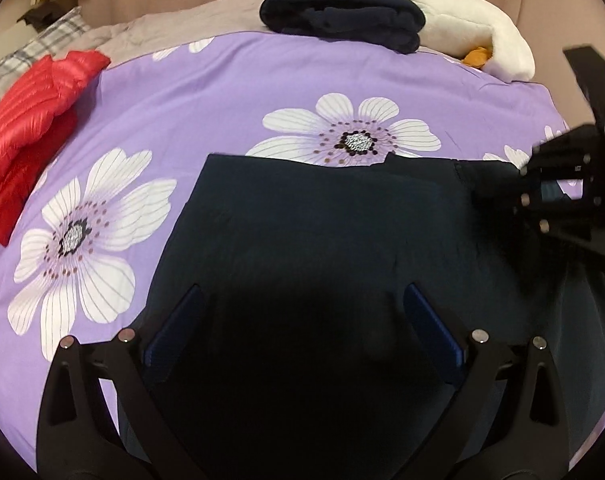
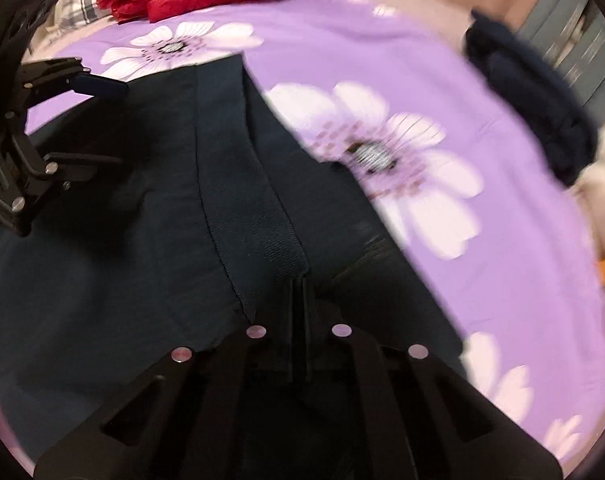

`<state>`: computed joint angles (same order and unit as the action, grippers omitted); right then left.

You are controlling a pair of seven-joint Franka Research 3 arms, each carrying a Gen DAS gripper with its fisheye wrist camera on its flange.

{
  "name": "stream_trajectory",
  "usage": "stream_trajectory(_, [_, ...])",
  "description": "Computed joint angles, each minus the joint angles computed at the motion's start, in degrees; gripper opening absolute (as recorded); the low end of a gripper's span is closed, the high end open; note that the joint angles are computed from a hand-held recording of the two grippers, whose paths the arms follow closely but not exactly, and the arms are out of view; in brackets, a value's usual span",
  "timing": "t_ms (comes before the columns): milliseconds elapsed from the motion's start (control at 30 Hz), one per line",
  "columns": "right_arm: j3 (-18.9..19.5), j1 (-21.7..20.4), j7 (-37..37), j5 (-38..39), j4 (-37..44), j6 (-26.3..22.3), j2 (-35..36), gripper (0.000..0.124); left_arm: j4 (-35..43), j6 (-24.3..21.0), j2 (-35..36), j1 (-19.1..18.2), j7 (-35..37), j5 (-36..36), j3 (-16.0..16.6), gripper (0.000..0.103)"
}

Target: Fold large clothes

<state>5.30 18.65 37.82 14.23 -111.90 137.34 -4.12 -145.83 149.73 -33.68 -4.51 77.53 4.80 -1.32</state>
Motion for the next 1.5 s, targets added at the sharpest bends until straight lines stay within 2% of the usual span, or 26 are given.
stream_trajectory(100, [0.9,0.0,4.1,-4.4,-3.0,10.1,-0.2,0.003,0.4,0.6,0.9,0.1,-0.2,0.1,-0.1,0.101])
stream_trajectory(233, [1.4,0.1,15.0,-12.2,-2.0,13.7,3.2,0.003,1.2,0.7,2.8,0.9,-1.0,0.9,-0.6,0.101])
stream_trajectory(300, [1.2,0.5,19.9,-13.8,-0.8,12.0,4.7,0.003,1.3,0.4,3.2,1.2,-1.5,0.9,-0.7,0.101])
stream_trajectory(367, [0.9,0.7,22.9,-13.3,-1.0,12.6,4.5,0.005,0.8,0.5,2.9,1.3,-1.8,0.8,-0.7,0.101])
stream_trajectory(433, [0.4,0.5,21.5,-7.0,-1.5,12.0,2.7,0.014,0.1,0.4,1.7,1.2,-1.9,0.7,-0.5,0.101])
stream_trajectory(500, [0.1,0.2,22.4,-3.8,-3.2,13.0,0.5,0.046,-0.8,0.0,0.2,0.7,-1.6,0.5,-0.3,0.101])
stream_trajectory(533, [-0.2,0.1,22.2,-1.6,-4.8,13.6,-1.4,0.05,-1.1,-0.2,-0.3,0.7,-1.6,0.6,-0.4,0.101])
stream_trajectory(600, [-0.6,0.3,20.9,1.8,-7.3,12.3,-4.5,0.05,-2.0,-1.1,-2.3,0.6,-1.7,1.3,-1.0,0.101])
stream_trajectory(733, [-1.5,-0.2,21.1,4.6,-12.5,6.2,-10.7,0.05,-4.3,-3.0,-6.4,-0.5,-1.6,1.8,-1.4,0.101])
stream_trajectory(800, [-0.9,-1.0,22.7,3.3,-14.3,3.5,-12.4,0.05,-5.4,-4.0,-7.8,-0.4,-2.0,2.5,-1.9,0.101])
stream_trajectory(900, [0.9,-3.7,28.4,-4.1,-16.7,0.9,-13.2,0.05,-7.3,-6.3,-9.6,-0.8,-2.8,2.4,-1.6,0.101])
stream_trajectory(967, [0.0,-4.4,30.6,-3.9,-17.4,-0.5,-13.9,0.051,-8.9,-7.0,-11.4,-0.6,-3.4,2.5,-1.6,0.101])
stream_trajectory(1100, [0.6,-7.6,36.7,-9.5,-20.4,1.5,-17.1,0.051,-11.6,-7.9,-15.5,-0.7,-3.9,2.2,-0.5,0.101])
stream_trajectory(1200, [-1.4,-8.3,37.2,-8.1,-23.2,2.1,-20.3,0.05,-12.8,-9.6,-18.5,-0.4,-4.5,1.4,0.3,0.101])
stream_trajectory(1267, [0.7,-11.5,42.0,-12.4,-25.1,3.2,-23.0,0.05,-13.2,-11.1,-20.4,-0.2,-4.9,1.0,0.7,0.101])
stream_trajectory(1333, [0.8,-12.8,45.1,-13.1,-26.5,3.1,-25.5,0.05,-13.2,-13.4,-22.3,0.6,-6.0,1.4,-0.1,0.101])
stream_trajectory(1433, [0.4,-12.9,47.2,-12.3,-29.3,4.3,-30.6,0.052,-13.7,-15.8,-25.9,0.0,-7.1,1.3,-0.5,0.101])
stream_trajectory(1500, [-1.1,-10.0,45.9,-8.4,-31.8,5.3,-35.1,0.056,-14.1,-16.8,-27.9,-0.8,-7.9,1.3,-1.3,0.101])
